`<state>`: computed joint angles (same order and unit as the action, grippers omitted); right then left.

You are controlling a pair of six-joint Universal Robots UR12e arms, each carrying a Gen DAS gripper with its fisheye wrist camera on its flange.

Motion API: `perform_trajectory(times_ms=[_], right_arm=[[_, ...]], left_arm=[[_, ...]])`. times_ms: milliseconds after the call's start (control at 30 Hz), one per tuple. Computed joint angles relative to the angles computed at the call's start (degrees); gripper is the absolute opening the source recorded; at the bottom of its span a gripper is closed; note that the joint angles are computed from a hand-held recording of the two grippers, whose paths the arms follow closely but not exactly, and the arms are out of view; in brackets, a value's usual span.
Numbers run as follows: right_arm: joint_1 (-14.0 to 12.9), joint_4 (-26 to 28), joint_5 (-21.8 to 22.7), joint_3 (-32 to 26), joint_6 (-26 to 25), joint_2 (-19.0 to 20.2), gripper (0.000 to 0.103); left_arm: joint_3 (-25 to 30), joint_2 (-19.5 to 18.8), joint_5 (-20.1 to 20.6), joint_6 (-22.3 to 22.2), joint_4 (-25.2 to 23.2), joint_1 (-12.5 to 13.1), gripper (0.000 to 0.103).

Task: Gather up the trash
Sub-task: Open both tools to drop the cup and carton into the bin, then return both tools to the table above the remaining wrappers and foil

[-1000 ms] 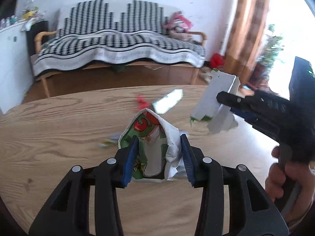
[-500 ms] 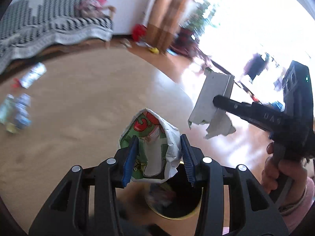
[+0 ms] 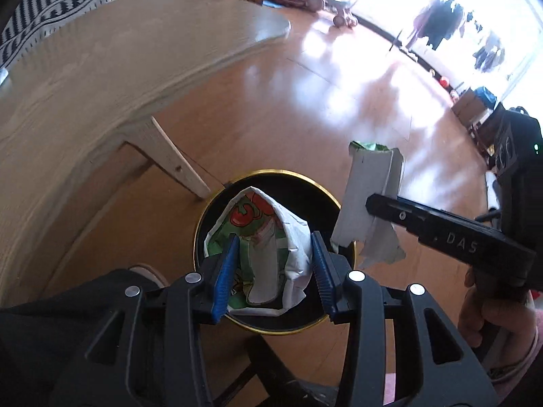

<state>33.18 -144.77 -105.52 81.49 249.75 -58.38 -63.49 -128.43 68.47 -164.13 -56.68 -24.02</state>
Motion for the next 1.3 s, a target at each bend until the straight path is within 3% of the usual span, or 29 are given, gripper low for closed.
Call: perform_trajectory(times_ms=[500,567,600,633,667,733,800,867,933,1000,1100,1167,1300], right_arm=[[-1.2,-1.8,4.7,0.9,2.0,0.6,0.031],[-2.0,-2.7,7.2,1.1,3.3,0.5,0.051],[-1.9,-3.6,6.6,1.6,4.1,0.3,0.072],[-1.7,-3.5,5.1,1.7,4.5,0.1,0.080],[-1.6,-3.1,4.3,1.7,4.6,0.0,0.080],[-1.5,-3.1,3.4,1.8,5.1,-0.3,0.083],[-1.2,-2.8,0.8,1.9,6.3,-0.5,0.095],[-0.3,-2.1,-4.4,1.8,7.0,-0.7,0.096],[0.4,-0.6,-8.8,0.9,6.8,-0.4,0.096],[1.6,1.7,-16.1,-0.6,4.5,0.3,0.096],[2.7,6.4,-23.4,-3.8,-1.7,1.8,0.096],[2.7,5.6,-24.1,-5.0,-5.4,2.4,0.096],[2.5,2.4,-24.5,-8.3,-11.3,4.2,0.096]], left_arm=[[2.4,-1.4,-0.2,0.8,-2.3,0.1,0.042],[2.2,-1.3,-0.2,1.1,-2.7,0.2,0.045],[2.3,-1.4,0.2,1.2,-2.8,0.1,0.050],[2.3,-1.4,0.6,1.5,-2.8,-0.1,0.074],[1.7,-1.1,0.9,1.3,-1.6,-0.2,0.096],[0.5,-0.6,0.2,1.4,0.3,-0.2,0.097],[0.8,-0.7,-1.4,2.8,-1.4,-0.1,0.097],[0.8,-0.8,-2.3,2.1,-1.4,0.0,0.097],[0.0,-0.6,-3.9,-0.3,0.7,0.4,0.097],[-1.0,-0.2,-4.2,-3.1,4.6,0.8,0.097],[-3.2,1.3,-2.9,-8.6,14.9,1.7,0.097],[-4.8,2.5,1.3,-13.0,24.6,2.5,0.097],[-4.3,3.4,13.1,-16.0,30.6,4.3,0.097]])
